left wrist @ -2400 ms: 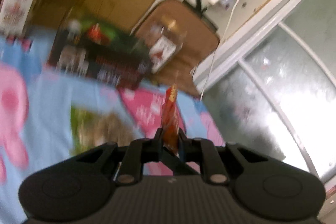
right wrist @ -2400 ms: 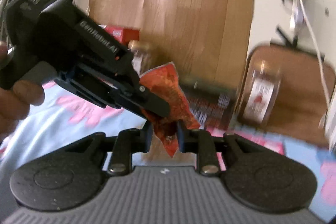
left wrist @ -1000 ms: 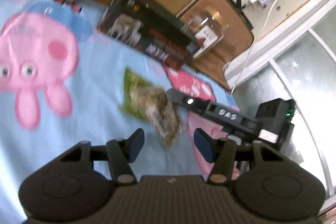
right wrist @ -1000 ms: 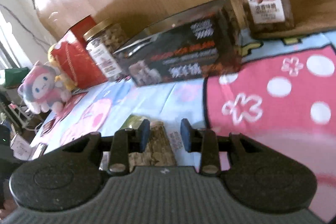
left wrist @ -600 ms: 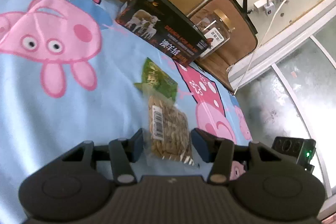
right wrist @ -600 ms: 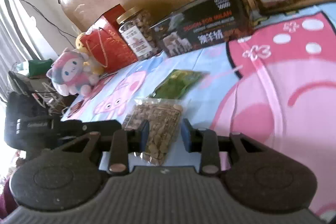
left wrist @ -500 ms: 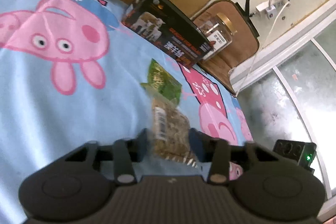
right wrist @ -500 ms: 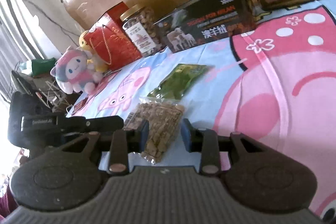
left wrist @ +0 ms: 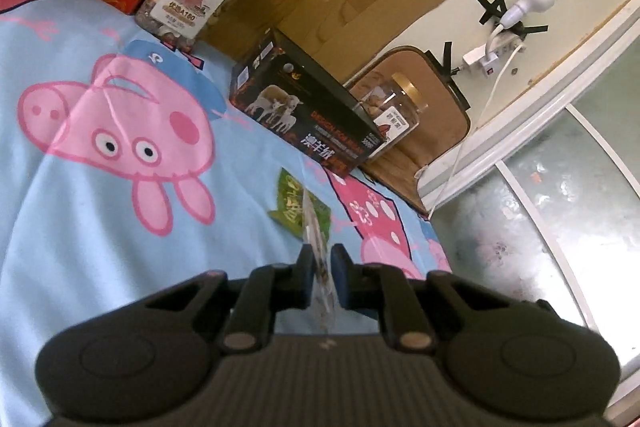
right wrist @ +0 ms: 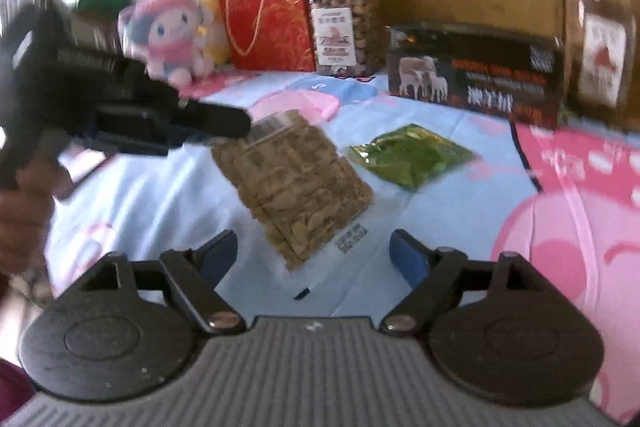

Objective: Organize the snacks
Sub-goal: 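Grasp the clear bag of seeds by its edge with the left tool, then carry the seeds bag over the black box and release it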

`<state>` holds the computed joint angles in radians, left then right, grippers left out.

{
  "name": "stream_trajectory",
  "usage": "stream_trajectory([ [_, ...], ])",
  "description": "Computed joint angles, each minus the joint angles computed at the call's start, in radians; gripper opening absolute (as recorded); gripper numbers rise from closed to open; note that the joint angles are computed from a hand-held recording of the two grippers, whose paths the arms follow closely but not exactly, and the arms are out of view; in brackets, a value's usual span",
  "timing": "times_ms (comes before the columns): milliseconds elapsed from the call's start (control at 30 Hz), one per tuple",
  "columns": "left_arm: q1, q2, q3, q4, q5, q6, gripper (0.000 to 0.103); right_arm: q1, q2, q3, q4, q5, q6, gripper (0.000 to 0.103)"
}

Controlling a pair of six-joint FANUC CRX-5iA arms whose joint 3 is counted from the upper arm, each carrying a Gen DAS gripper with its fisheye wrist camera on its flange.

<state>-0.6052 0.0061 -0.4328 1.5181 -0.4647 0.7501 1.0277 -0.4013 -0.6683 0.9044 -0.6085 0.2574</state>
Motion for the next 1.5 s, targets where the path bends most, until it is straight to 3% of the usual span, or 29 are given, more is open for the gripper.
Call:
stream_trajectory([
  [133,0.0,0.002,-0.004,0.016,-0.009,-0.006,0.011,-0.022,0.03,0.008,0.019,0.013,-0.006,0.083],
  [167,0.001,0.0,-0.007,0.014,-0.008,-0.004,0.011,-0.03,0.033,0.008,0.026,0.022,-0.01,0.07],
  [267,0.008,0.002,-0.011,0.002,-0.012,0.016,0.011,-0.034,0.035,0.0,0.068,0.037,-0.035,0.053],
  [567,0.001,0.026,0.044,-0.028,-0.011,0.021,0.013,-0.042,0.033,-0.07,0.386,-0.019,-0.204,0.03],
  [833,-0.018,0.107,0.207,-0.014,-0.021,-0.088,0.013,-0.168,0.054,-0.1,0.781,-0.064,-0.38,0.022],
  [1033,-0.015,0.232,0.396,-0.038,-0.018,-0.099,0.013,-0.354,0.12,-0.052,1.048,-0.047,-0.47,0.021],
  [1267,0.022,0.423,0.662,-0.202,-0.038,0.086,0.013,-0.539,0.22,0.048,1.207,0.033,-0.537,0.021],
  [1400,0.048,0.518,0.795,-0.349,-0.064,0.25,0.013,-0.574,0.275,0.092,1.161,0.063,-0.505,0.021],
  [1500,0.067,0.582,0.913,-0.55,-0.085,0.435,0.016,-0.562,0.307,0.108,1.087,0.061,-0.463,0.022],
])
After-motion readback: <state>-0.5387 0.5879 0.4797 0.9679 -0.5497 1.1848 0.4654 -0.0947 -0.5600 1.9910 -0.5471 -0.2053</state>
